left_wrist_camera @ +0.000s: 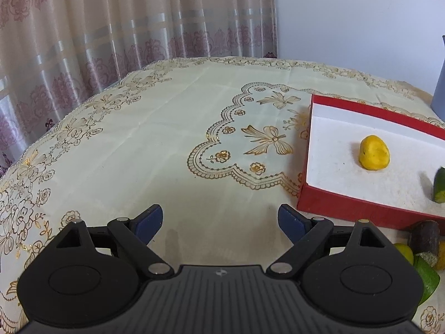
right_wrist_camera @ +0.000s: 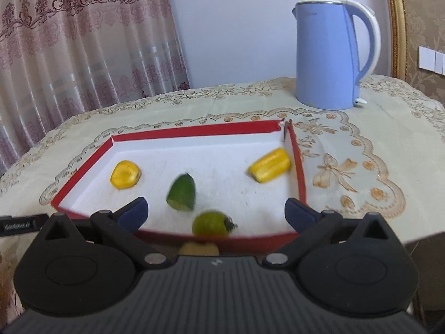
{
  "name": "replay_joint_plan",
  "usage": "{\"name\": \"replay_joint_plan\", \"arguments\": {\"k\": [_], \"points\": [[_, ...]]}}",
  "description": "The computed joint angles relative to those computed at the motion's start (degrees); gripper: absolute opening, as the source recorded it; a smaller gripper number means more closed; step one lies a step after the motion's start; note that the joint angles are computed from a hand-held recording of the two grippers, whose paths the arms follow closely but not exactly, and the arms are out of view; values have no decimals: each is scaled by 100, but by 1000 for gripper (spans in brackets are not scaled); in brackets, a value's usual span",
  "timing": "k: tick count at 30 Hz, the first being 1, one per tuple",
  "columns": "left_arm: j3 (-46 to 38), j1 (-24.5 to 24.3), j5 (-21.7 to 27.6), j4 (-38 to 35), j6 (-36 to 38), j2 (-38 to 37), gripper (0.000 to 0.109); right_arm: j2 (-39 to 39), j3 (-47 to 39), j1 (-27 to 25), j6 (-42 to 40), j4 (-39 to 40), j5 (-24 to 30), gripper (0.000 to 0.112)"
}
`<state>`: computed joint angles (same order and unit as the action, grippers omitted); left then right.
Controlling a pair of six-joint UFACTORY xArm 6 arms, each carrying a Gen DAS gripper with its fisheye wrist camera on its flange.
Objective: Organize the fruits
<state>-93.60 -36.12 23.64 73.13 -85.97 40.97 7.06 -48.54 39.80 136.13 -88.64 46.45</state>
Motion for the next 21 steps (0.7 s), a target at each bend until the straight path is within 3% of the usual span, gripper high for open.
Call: {"name": "replay_joint_plan", "arguments": {"k": [10,21], "points": [[22,-111,115,54,27,-15,90,-406,602,682,705,212,703,103],[105,-308,363,488,-146,-97,91,-644,1044,696,1569,-296,450,103]]}}
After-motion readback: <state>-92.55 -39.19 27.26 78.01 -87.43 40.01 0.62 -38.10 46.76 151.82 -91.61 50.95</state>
